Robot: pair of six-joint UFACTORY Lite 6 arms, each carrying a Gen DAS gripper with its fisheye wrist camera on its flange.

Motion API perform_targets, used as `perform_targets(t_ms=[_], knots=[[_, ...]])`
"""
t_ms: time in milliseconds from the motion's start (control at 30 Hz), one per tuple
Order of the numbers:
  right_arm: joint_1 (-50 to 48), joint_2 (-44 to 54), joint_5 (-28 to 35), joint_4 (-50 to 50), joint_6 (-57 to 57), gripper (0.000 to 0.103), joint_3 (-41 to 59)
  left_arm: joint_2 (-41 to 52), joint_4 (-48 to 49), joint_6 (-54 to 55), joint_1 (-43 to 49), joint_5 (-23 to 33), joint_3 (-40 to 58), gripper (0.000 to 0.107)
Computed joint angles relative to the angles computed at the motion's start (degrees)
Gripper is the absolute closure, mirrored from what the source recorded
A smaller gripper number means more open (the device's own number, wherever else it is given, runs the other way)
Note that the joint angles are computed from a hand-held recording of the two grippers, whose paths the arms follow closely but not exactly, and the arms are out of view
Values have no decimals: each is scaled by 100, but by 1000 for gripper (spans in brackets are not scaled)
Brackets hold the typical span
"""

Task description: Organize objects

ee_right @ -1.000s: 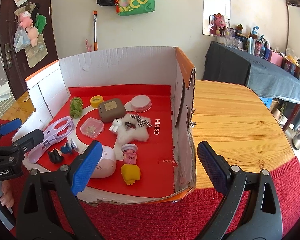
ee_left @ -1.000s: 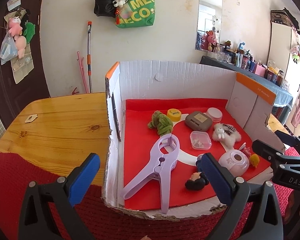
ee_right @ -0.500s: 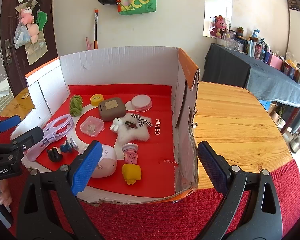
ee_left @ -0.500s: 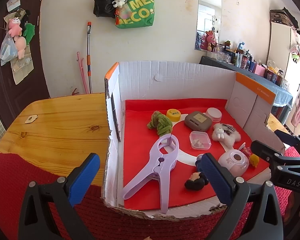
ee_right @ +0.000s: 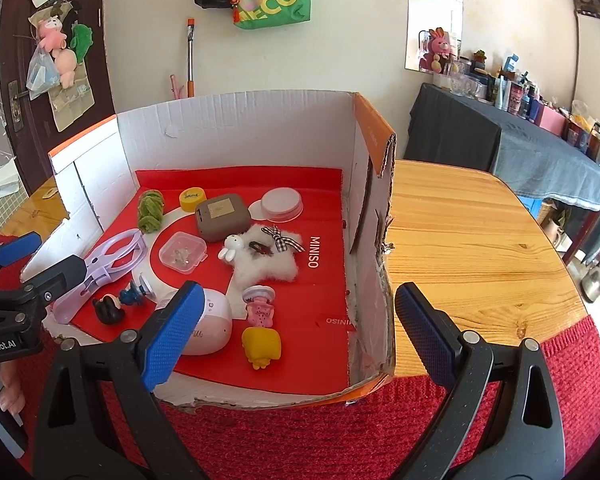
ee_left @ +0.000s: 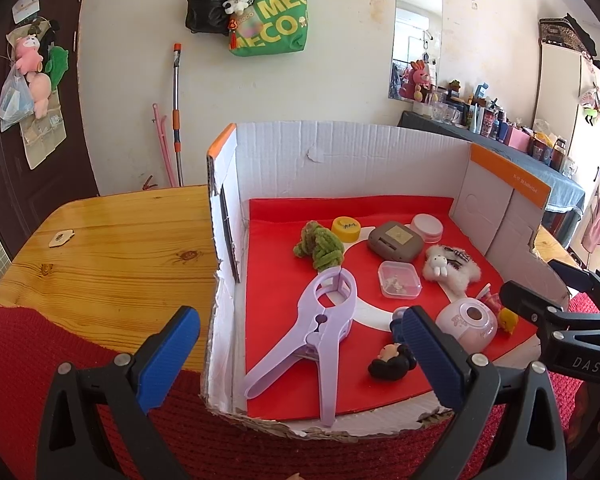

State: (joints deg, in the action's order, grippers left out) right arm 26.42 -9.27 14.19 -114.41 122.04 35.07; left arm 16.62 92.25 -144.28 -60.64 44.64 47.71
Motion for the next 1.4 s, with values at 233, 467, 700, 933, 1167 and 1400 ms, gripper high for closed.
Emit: perform_targets(t_ms=[233,467,700,933,1167,1400], knots=[[-3,26,0,7,6,5,18,-13,-7,18,5,-11,-4,4],[83,-176,161,-55,121,5,-124,-34,25,-123,-67,107,-68,4],[327,-679,302,1535,-1439,5,-218,-390,-399,268,-316,375,-150,4],[667,-1574,530,3427,-3196,5,-424,-861,-973,694,-827,641,-266,4],[1444,-2433,1133,4806,-4166,5,-941,-1114,-1427,621,-1348,408,-509,4],[1696,-2883,1211,5977,-4725,5,-1530,-925,-1564,-45,-1678,-124,-779,4]])
